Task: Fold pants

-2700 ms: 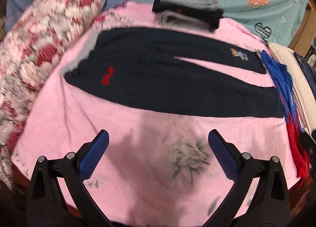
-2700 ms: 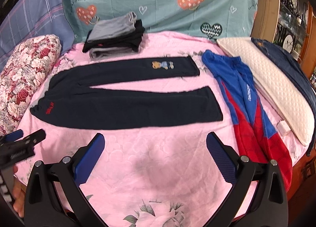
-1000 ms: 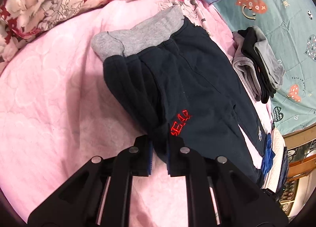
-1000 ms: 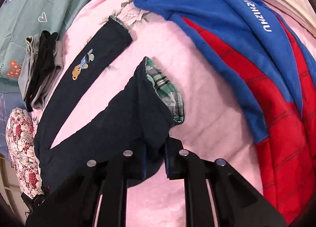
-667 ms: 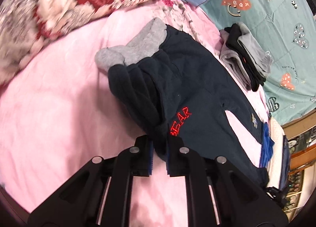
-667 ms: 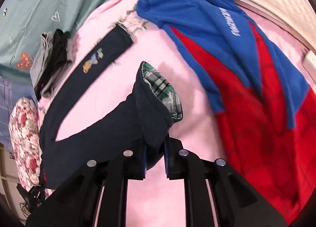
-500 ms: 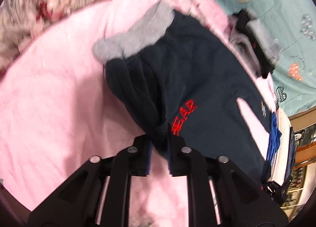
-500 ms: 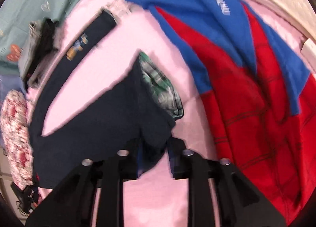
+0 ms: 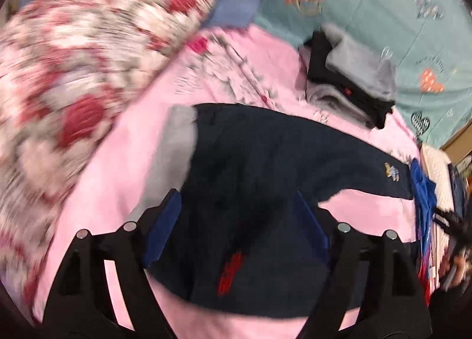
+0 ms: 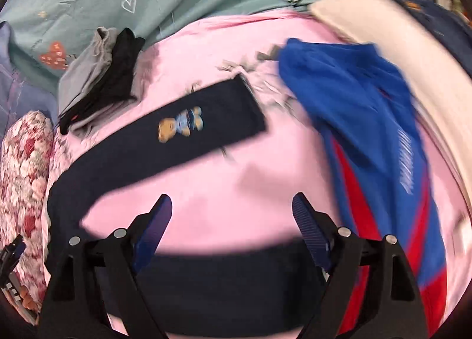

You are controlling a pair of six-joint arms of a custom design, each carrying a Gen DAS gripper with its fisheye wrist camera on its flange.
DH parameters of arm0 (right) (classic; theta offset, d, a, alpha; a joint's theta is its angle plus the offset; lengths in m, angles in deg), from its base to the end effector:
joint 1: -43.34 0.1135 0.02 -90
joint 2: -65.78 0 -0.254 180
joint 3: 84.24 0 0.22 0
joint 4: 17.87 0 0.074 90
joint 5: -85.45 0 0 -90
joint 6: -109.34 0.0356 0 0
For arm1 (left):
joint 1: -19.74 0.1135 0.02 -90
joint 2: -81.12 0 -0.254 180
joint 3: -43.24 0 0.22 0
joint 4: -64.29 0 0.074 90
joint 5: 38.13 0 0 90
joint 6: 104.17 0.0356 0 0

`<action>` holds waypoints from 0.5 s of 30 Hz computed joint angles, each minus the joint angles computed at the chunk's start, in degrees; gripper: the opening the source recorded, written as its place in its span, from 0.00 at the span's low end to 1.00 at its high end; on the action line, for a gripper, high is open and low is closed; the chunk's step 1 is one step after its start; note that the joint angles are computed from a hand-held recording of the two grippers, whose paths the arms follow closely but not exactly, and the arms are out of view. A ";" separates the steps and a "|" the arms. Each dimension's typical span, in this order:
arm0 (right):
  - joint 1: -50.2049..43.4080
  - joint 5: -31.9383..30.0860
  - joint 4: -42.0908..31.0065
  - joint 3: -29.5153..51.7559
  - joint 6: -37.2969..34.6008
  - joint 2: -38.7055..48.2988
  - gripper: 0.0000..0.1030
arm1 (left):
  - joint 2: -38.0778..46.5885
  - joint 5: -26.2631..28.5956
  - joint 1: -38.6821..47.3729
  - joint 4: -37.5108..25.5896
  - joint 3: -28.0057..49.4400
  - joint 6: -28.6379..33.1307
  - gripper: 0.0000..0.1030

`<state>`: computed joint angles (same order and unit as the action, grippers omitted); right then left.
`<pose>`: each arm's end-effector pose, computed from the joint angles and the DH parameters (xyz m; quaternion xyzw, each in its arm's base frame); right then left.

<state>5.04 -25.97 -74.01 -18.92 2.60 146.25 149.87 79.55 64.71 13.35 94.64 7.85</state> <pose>0.1844 -0.1290 0.2050 0.1517 0.9581 0.0888 0.2264 0.1369 0.1134 0.1866 -0.1456 0.9435 -0.0950 0.2821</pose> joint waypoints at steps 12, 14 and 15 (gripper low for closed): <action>6.67 3.95 6.40 19.16 5.52 33.27 0.42 | 33.02 -9.39 -10.60 15.27 8.42 -9.08 0.18; 6.44 5.13 8.74 17.60 6.08 32.73 0.13 | 32.56 -9.98 -10.93 15.18 8.16 -9.66 0.18; 5.83 4.16 8.30 17.65 5.60 32.67 0.13 | 31.85 -10.37 -11.07 14.98 7.75 -9.65 0.18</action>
<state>10.87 -21.81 -65.71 -1.28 8.20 178.93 181.72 69.17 53.64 28.33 102.38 -1.81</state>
